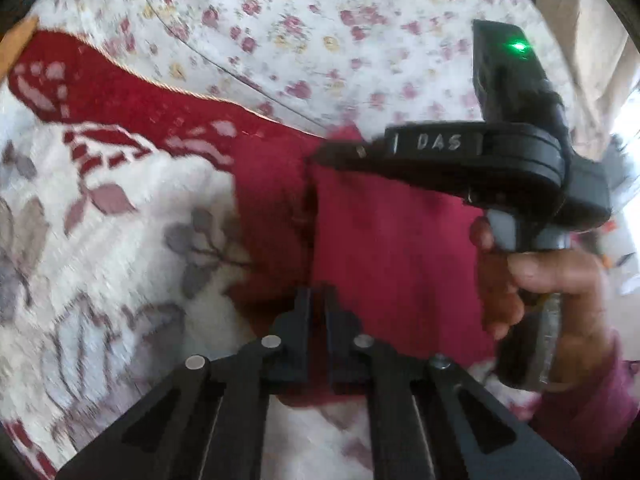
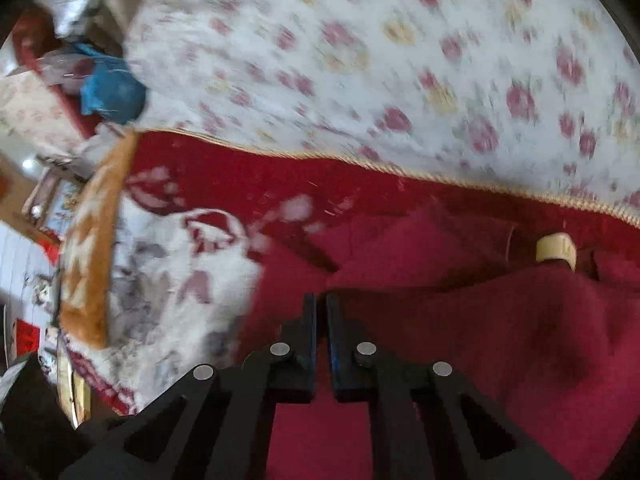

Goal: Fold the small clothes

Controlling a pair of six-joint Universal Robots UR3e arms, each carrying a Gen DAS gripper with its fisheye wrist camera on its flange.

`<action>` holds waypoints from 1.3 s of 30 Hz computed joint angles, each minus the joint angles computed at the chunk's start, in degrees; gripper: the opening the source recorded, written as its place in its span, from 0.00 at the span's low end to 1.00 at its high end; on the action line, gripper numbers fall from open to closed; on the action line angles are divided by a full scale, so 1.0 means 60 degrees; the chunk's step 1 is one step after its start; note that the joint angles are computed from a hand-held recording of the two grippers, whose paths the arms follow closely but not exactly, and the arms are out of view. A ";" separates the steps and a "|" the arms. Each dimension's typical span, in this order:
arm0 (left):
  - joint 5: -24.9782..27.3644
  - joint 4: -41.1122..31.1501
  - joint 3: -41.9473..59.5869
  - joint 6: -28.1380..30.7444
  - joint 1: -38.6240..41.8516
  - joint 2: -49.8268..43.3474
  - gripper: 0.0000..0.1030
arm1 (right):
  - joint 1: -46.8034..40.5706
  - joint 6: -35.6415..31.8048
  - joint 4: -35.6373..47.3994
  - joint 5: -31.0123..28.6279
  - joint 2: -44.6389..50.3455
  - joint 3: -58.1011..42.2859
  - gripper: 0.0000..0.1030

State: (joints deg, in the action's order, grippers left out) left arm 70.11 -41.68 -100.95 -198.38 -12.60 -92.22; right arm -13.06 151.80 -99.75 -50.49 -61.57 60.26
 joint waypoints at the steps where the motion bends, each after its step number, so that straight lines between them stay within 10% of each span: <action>1: 0.0002 0.0063 -0.0191 0.0083 0.0000 0.0311 0.06 | -0.0009 -0.0165 0.0101 0.0142 -0.0171 0.0071 0.05; 10: 0.1726 -0.0069 -0.0007 -0.0181 -0.0342 0.0358 0.06 | 0.0502 0.0255 -0.0342 0.0180 -0.0223 0.0799 0.04; 14: 0.1516 0.0334 -0.0225 -0.0176 -0.0337 0.0531 0.31 | -0.0010 0.0210 -0.1207 -0.0066 -0.1126 0.1655 0.61; 15: 0.1548 0.0447 -0.0242 -0.0192 -0.0410 0.0522 0.48 | -0.0066 0.0319 -0.1347 -0.0097 -0.1148 0.1622 0.62; 20: 0.1955 0.0512 0.0476 -0.0135 -0.1026 -0.0491 0.59 | 0.0697 0.1331 -0.0252 -0.1227 0.0766 -0.0965 0.62; 22: 0.1721 0.0276 0.0774 -0.0036 -0.1111 -0.0904 0.19 | 0.0894 0.1849 -0.0108 -0.1455 0.1510 -0.1618 0.57; 24: 0.1109 -0.0025 0.0935 0.0037 -0.1036 -0.1261 0.07 | 0.0893 0.2185 -0.0746 -0.1741 0.1618 -0.1353 0.11; 25: 0.1209 -0.0010 0.0927 0.0047 -0.1081 -0.1287 0.07 | 0.0709 0.2151 -0.0934 -0.1506 0.1453 -0.1032 0.08; 31: -0.0301 0.0334 -0.0521 0.0626 -0.0289 0.0493 0.06 | 0.0134 0.0781 -0.0626 -0.0077 0.0000 0.0072 0.07; 39: 0.0445 -0.0325 -0.0278 0.0528 -0.0216 0.0064 0.14 | 0.0903 0.1154 -0.1618 -0.0978 0.0351 0.0793 0.17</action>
State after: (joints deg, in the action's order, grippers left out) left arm 72.78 -43.63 -102.62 -195.21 -13.90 -91.84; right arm -7.65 158.72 -109.45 -56.36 -59.46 65.01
